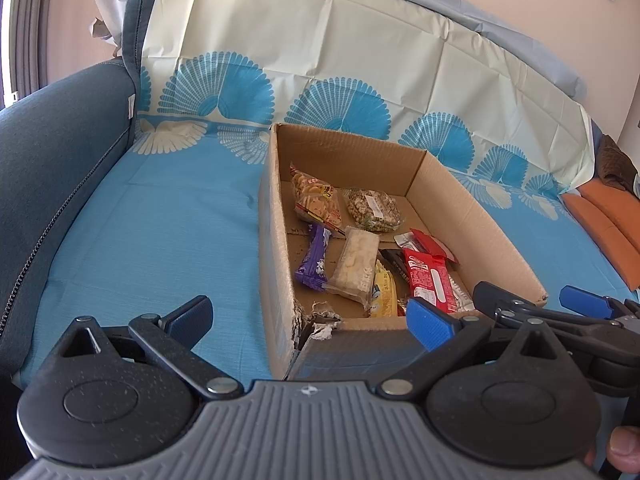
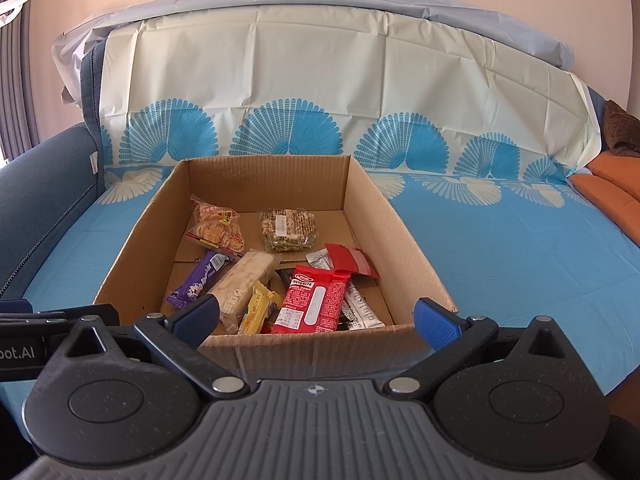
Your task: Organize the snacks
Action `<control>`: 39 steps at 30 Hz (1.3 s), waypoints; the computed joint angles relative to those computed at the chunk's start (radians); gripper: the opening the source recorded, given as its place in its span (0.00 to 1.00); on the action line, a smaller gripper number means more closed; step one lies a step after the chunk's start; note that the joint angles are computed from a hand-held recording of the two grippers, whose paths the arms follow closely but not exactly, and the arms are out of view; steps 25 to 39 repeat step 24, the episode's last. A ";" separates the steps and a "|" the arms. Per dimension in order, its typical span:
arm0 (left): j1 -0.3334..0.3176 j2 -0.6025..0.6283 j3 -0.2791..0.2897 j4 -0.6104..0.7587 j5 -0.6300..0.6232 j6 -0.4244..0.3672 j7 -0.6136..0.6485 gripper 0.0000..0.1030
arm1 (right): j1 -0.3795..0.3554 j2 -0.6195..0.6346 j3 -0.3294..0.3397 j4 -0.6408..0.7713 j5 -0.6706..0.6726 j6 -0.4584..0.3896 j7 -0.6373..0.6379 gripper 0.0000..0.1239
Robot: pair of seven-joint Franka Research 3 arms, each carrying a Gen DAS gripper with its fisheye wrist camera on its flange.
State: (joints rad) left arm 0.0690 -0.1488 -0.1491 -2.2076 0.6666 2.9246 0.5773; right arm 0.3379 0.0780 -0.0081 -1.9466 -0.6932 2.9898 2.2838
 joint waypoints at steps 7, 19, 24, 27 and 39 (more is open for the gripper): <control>0.012 -0.001 -0.006 -0.001 0.043 0.021 -0.029 1.00 | 0.002 -0.002 -0.002 -0.002 -0.022 -0.001 0.031 0.83; 0.038 0.012 -0.018 0.014 0.168 0.063 -0.112 1.00 | -0.005 -0.005 0.002 0.005 -0.053 -0.009 0.075 0.83; 0.042 0.023 -0.009 0.011 0.225 0.136 -0.104 1.00 | -0.013 -0.001 0.007 0.006 -0.003 -0.008 0.028 0.83; 0.042 0.023 -0.009 0.011 0.225 0.136 -0.104 1.00 | -0.013 -0.001 0.007 0.006 -0.003 -0.008 0.028 0.83; 0.042 0.023 -0.009 0.011 0.225 0.136 -0.104 1.00 | -0.013 -0.001 0.007 0.006 -0.003 -0.008 0.028 0.83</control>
